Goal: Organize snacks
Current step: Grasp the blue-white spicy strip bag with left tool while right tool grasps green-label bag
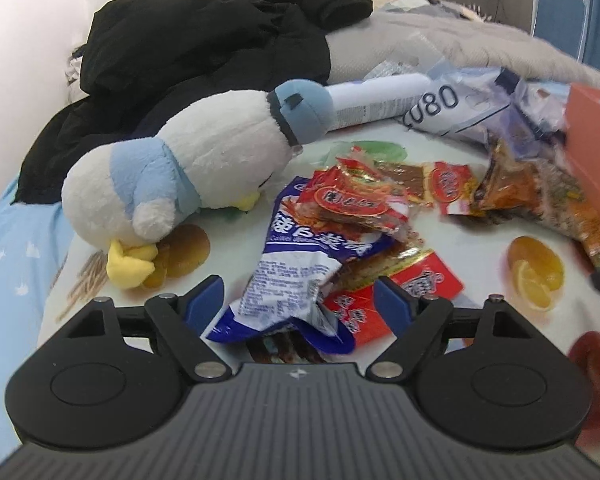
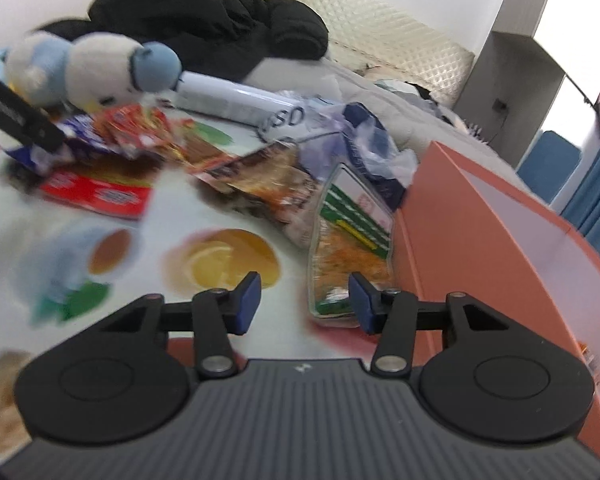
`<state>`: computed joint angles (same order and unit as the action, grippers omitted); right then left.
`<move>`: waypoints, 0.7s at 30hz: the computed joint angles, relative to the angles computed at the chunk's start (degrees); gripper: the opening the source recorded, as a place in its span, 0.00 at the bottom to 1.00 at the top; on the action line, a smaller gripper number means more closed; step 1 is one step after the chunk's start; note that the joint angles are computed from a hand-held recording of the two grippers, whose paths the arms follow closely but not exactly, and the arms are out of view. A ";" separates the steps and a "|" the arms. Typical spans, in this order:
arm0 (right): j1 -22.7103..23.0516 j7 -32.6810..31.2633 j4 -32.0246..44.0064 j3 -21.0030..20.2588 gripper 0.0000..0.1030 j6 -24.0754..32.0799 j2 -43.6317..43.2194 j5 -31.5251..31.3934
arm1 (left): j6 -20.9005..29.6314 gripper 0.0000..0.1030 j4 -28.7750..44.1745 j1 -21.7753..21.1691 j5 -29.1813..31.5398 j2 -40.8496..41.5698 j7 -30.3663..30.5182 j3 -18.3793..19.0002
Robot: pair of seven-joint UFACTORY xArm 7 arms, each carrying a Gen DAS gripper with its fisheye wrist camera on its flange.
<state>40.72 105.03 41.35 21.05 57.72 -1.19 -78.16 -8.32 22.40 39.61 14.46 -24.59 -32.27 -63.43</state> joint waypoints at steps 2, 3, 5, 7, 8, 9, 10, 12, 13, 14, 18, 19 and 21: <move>-0.27 -1.91 0.49 -0.34 0.46 0.94 1.13 -0.09 | 1.57 0.78 1.36 2.38 0.70 1.25 0.33 -1.96; -0.29 -2.69 0.70 -0.50 0.46 1.45 1.68 -0.08 | 2.19 0.76 1.82 3.20 1.13 1.74 0.20 -2.58; -0.58 -3.69 0.82 -1.14 0.46 1.02 2.32 -0.40 | 2.97 0.68 2.15 4.23 1.91 1.99 -0.59 -3.43; -0.98 -3.65 0.58 -1.78 0.46 -0.14 2.64 -1.32 | 3.80 0.62 2.30 4.55 2.62 2.49 -1.65 -3.61; -1.13 -3.63 0.47 -1.98 0.45 -0.74 2.74 -1.80 | 3.63 0.58 2.13 4.38 3.08 2.84 -2.10 -3.29; -1.12 -4.14 0.57 -2.01 0.45 -0.56 3.10 -1.88 | 3.40 0.56 1.93 4.25 3.41 3.02 -2.52 -3.05; -1.04 -4.68 0.75 -2.03 0.42 -0.14 3.53 -2.08 | 3.19 0.50 1.70 4.07 3.63 3.05 -2.86 -2.82; -0.88 -5.30 0.97 -2.20 0.40 0.44 4.14 -2.59 | 3.12 0.43 1.47 3.35 4.12 3.54 -2.96 -2.13; -0.91 -5.71 1.00 -2.38 0.38 0.35 4.27 -2.78 | 3.22 0.41 1.45 3.28 4.34 3.53 -2.97 -2.16; -0.99 -6.06 1.07 -2.58 0.34 0.20 4.40 -2.97 | 3.48 0.38 1.47 3.55 4.61 3.09 -3.03 -2.65; -0.98 -7.84 0.80 -2.84 0.21 0.05 3.99 -3.24 | 3.90 0.33 0.86 0.33 5.12 2.91 -3.32 0.16; -1.03 -8.03 0.50 -2.81 0.18 -0.25 3.42 -3.09 | 4.22 0.32 0.55 -1.66 4.95 3.14 -3.41 2.11; -1.08 -7.60 -0.29 -2.53 0.17 -0.87 2.23 -2.99 | 4.58 0.31 -0.60 -6.36 4.26 2.84 -4.28 6.49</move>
<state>39.64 97.44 41.06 18.52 56.85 1.04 -81.15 -3.74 21.80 33.26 18.72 -21.75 -36.55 -56.94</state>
